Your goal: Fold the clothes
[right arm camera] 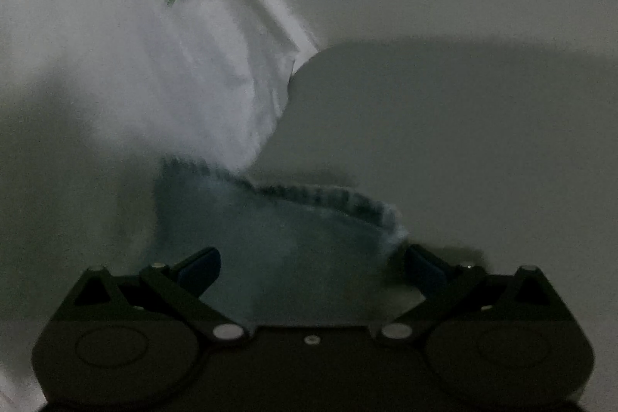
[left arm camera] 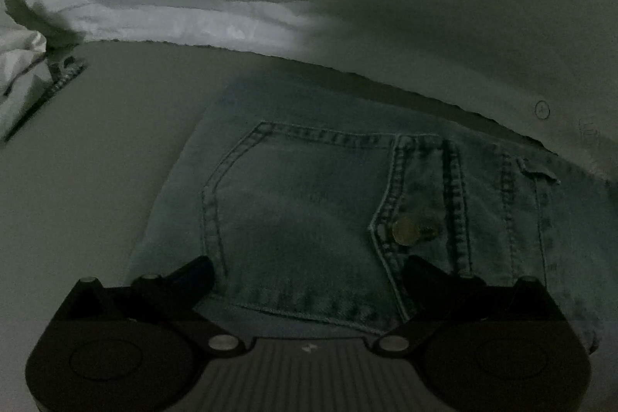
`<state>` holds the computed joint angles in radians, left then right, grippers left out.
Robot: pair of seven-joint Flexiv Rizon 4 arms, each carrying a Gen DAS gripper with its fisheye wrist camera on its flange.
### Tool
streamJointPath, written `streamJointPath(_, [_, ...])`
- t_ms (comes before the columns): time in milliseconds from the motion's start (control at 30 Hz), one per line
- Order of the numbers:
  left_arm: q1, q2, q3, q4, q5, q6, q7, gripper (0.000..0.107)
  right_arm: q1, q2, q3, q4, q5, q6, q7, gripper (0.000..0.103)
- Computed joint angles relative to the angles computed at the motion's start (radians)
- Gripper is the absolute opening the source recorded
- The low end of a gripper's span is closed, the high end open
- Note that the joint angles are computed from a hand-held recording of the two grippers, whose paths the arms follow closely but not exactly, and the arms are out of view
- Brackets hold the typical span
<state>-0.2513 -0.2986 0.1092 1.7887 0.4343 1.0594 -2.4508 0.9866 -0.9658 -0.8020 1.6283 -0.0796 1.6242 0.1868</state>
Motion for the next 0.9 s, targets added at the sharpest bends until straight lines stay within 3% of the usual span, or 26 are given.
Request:
streamJointPath(67, [0.026,0.001,-0.008,0.032,-0.037,0.052,0.017,0.103,0.023,-0.049,-0.043,-0.007,0.106,0.048,0.119,0.103])
streamJointPath(133, [0.038,-0.002,-0.014,0.049,-0.075,0.077,0.035,0.103,0.001,-0.088,-0.024,-0.021,0.217,0.172,0.201,0.103])
streamJointPath(167, [0.039,-0.003,-0.014,0.049,-0.085,0.074,0.046,0.103,0.003,-0.100,-0.024,-0.026,0.268,0.196,0.202,0.103])
streamJointPath(267, [0.034,-0.009,-0.013,0.039,-0.100,0.053,0.076,0.103,-0.064,-0.069,0.068,-0.046,0.243,0.240,0.131,0.103])
streamJointPath(333, [0.038,-0.019,-0.015,0.024,-0.120,0.030,0.097,0.103,-0.098,-0.074,0.114,-0.077,0.256,0.275,0.104,0.094])
streamJointPath(400, [0.040,-0.023,-0.019,0.012,-0.142,0.001,0.117,0.103,-0.153,-0.068,0.200,-0.106,0.271,0.325,0.093,0.073])
streamJointPath(467, [0.046,-0.027,-0.025,-0.001,-0.166,-0.029,0.141,0.103,-0.170,-0.023,0.234,-0.100,0.210,0.227,0.030,0.061])
streamJointPath(567, [0.048,-0.030,-0.030,-0.017,-0.193,-0.070,0.156,0.103,-0.193,0.041,0.258,-0.141,-0.032,-0.016,-0.201,0.066])
streamJointPath(633, [0.047,-0.030,-0.030,-0.015,-0.196,-0.069,0.160,0.103,-0.180,0.039,0.242,-0.161,-0.071,-0.071,-0.177,0.074])
streamJointPath(700, [0.047,-0.030,-0.029,-0.012,-0.196,-0.064,0.163,0.103,-0.162,0.034,0.220,-0.156,-0.063,-0.069,-0.106,0.070])
streamJointPath(733, [0.051,-0.030,-0.031,-0.009,-0.203,-0.058,0.172,0.103,-0.171,0.039,0.234,-0.134,-0.024,-0.019,-0.051,0.060])
streamJointPath(767, [0.058,-0.030,-0.035,-0.004,-0.214,-0.053,0.187,0.103,-0.182,0.041,0.253,-0.116,0.022,0.036,0.001,0.026])
streamJointPath(833, [0.067,-0.028,-0.041,0.003,-0.235,-0.048,0.214,0.103,-0.247,-0.011,0.361,-0.135,0.210,0.260,0.135,0.019])
streamJointPath(900, [0.070,-0.027,-0.043,0.005,-0.249,-0.048,0.230,0.103,-0.234,-0.094,0.390,-0.199,0.420,0.422,0.245,0.018])
